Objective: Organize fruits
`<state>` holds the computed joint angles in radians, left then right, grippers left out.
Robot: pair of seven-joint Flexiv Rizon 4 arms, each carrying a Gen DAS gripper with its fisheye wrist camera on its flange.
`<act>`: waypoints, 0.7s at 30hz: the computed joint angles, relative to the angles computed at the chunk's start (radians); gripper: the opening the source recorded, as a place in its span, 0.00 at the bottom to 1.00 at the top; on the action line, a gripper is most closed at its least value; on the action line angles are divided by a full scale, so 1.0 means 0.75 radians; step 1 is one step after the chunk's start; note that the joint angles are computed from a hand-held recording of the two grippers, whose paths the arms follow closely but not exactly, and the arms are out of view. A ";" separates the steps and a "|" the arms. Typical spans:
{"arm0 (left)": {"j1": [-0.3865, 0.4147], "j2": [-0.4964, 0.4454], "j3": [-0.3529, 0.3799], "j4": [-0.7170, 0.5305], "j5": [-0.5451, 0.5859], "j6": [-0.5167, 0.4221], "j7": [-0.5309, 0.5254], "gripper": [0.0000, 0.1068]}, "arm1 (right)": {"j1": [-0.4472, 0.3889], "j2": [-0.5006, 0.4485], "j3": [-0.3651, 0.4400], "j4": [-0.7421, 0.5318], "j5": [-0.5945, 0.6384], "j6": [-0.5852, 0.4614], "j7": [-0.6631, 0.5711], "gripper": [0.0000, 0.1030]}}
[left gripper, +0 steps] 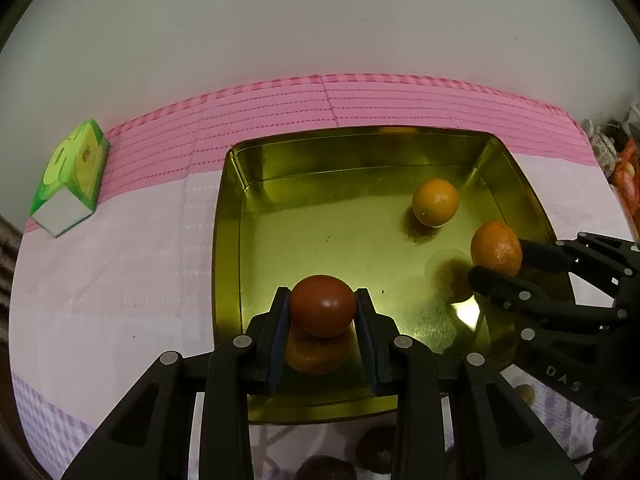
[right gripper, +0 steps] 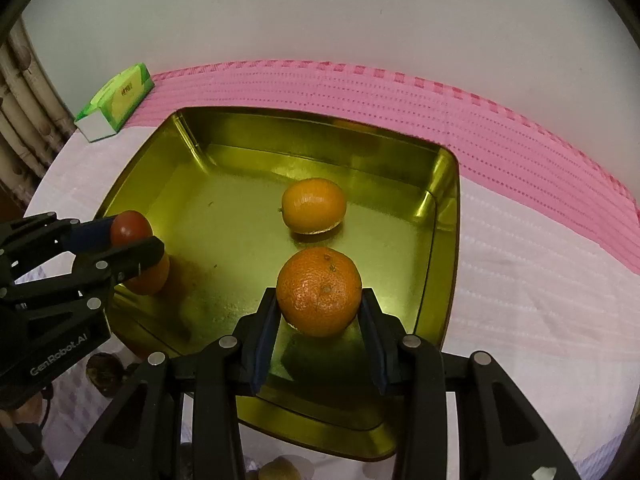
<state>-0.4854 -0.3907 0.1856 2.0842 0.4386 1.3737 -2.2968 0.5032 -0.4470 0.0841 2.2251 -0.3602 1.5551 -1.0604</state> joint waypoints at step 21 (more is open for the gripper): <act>-0.038 0.046 -0.007 -0.050 0.230 -0.125 -0.204 0.46 | 0.038 0.091 -0.044 0.085 0.017 0.078 0.011 0.45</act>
<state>-0.5141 -0.3563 0.1804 2.0467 0.6107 1.2800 -2.4499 0.5320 -0.3790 0.0513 2.2890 -0.3472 1.6138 -1.0519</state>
